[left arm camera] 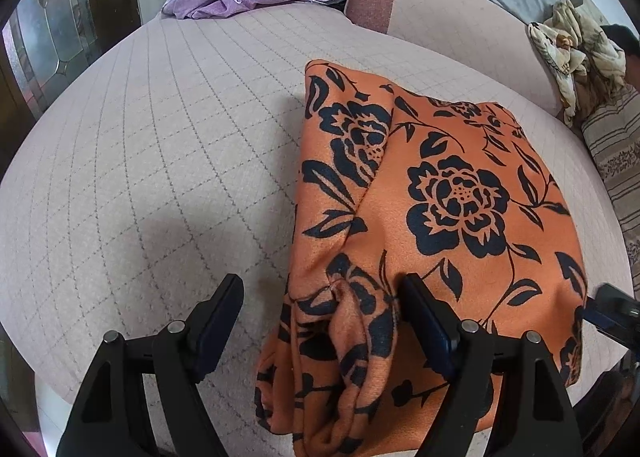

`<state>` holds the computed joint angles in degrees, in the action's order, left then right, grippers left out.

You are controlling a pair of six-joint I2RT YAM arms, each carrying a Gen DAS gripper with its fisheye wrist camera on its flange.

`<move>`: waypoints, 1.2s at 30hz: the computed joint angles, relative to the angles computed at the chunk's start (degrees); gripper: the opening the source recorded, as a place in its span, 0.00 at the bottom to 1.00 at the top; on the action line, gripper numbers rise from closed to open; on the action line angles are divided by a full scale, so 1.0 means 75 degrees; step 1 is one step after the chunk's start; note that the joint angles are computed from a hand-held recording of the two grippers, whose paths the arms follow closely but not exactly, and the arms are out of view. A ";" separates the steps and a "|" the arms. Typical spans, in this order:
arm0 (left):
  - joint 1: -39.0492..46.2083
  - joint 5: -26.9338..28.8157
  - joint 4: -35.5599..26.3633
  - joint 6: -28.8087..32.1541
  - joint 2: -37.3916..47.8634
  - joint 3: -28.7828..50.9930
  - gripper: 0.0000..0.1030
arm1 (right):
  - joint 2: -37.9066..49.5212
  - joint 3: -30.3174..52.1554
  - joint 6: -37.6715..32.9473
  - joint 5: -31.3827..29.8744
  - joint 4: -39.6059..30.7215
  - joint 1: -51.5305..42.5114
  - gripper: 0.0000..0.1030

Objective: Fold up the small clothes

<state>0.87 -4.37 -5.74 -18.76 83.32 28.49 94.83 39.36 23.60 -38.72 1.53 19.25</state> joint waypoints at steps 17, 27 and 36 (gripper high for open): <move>0.2083 0.2276 -0.0658 0.0655 -0.0771 0.0754 0.81 | -0.0299 0.1253 -0.0641 0.1002 -0.0494 0.0773 0.72; 0.1495 0.1936 -0.1796 0.1641 0.3461 0.4570 0.28 | 0.1409 0.1458 -0.0319 0.1153 0.0539 0.1730 0.73; 0.0926 0.0641 -0.1075 0.1466 0.0576 0.2319 0.70 | 0.1034 0.0966 -0.0208 0.0811 0.0939 0.1512 0.74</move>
<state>7.81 0.44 -13.80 -7.76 87.64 45.88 102.58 46.61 22.05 -32.64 8.58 30.59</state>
